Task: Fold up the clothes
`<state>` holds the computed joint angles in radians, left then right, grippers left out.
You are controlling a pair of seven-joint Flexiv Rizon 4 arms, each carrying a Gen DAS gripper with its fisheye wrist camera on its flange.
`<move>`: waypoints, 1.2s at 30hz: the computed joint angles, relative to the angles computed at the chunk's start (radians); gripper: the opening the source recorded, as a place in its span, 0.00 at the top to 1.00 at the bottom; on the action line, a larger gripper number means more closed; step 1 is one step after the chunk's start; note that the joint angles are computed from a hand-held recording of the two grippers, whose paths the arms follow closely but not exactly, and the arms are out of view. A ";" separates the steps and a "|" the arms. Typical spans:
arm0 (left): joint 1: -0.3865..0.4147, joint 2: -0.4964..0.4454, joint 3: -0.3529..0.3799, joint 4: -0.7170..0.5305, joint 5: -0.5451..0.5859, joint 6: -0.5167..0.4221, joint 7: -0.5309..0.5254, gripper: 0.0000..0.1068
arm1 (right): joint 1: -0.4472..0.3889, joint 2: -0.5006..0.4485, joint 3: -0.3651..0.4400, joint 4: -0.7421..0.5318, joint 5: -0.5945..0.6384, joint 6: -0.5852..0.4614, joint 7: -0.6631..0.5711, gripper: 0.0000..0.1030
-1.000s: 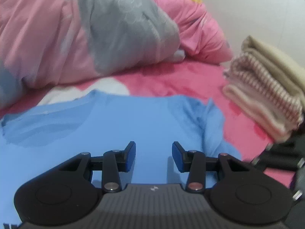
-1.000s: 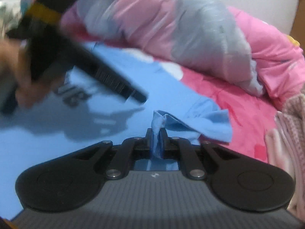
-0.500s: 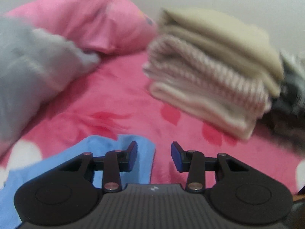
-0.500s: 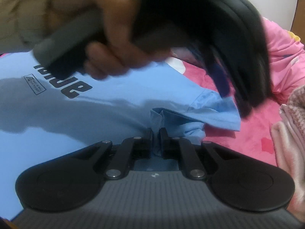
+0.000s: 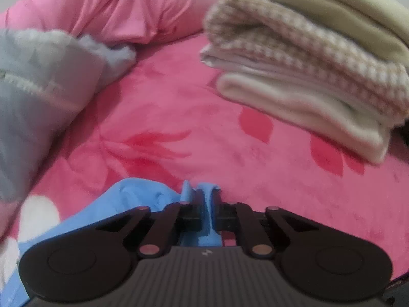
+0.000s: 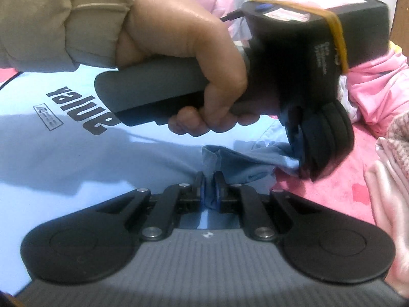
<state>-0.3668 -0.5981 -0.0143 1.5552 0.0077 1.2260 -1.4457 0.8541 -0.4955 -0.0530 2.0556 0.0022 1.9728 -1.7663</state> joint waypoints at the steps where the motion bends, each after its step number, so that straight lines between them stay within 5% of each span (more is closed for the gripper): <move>1: 0.013 0.001 -0.013 0.006 -0.023 0.008 -0.009 0.97 | -0.009 -0.001 0.008 -0.001 0.001 0.005 0.006 0.95; 5: 0.126 0.018 -0.147 0.079 -0.199 0.114 -0.006 0.97 | -0.044 -0.004 0.038 0.000 0.016 0.048 0.035 0.95; 9: 0.292 0.011 -0.400 0.164 -0.399 0.312 0.074 0.97 | -0.084 -0.003 0.069 0.003 0.058 0.116 0.076 0.95; 13: 0.363 -0.056 -0.546 0.149 -0.420 0.456 0.063 0.97 | -0.070 0.008 0.045 0.008 0.169 0.157 0.102 0.95; 17: 0.330 -0.137 -0.547 0.070 -0.376 0.482 0.016 0.97 | -0.093 0.011 0.046 0.010 0.272 0.168 0.175 0.95; 23: 0.240 -0.228 -0.455 -0.040 -0.329 0.432 -0.035 0.95 | -0.187 0.002 0.095 0.021 0.268 0.132 0.351 0.95; 26: 0.211 -0.245 -0.413 -0.066 -0.341 0.384 -0.058 0.73 | -0.222 -0.006 0.111 0.028 0.228 0.113 0.418 0.95; 30: 0.256 -0.247 -0.478 -0.032 -0.329 0.459 -0.066 0.47 | -0.236 -0.005 0.110 0.037 0.198 0.088 0.497 0.94; 36: 0.386 -0.090 -0.547 0.160 -0.259 0.561 -0.169 0.46 | -0.334 -0.029 0.175 0.053 0.110 0.139 0.624 0.93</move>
<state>0.0194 -0.6879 -0.5609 1.7152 -0.2513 1.7866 -1.6146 0.5205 -0.5243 0.1222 2.1083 0.1120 2.1120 -1.1425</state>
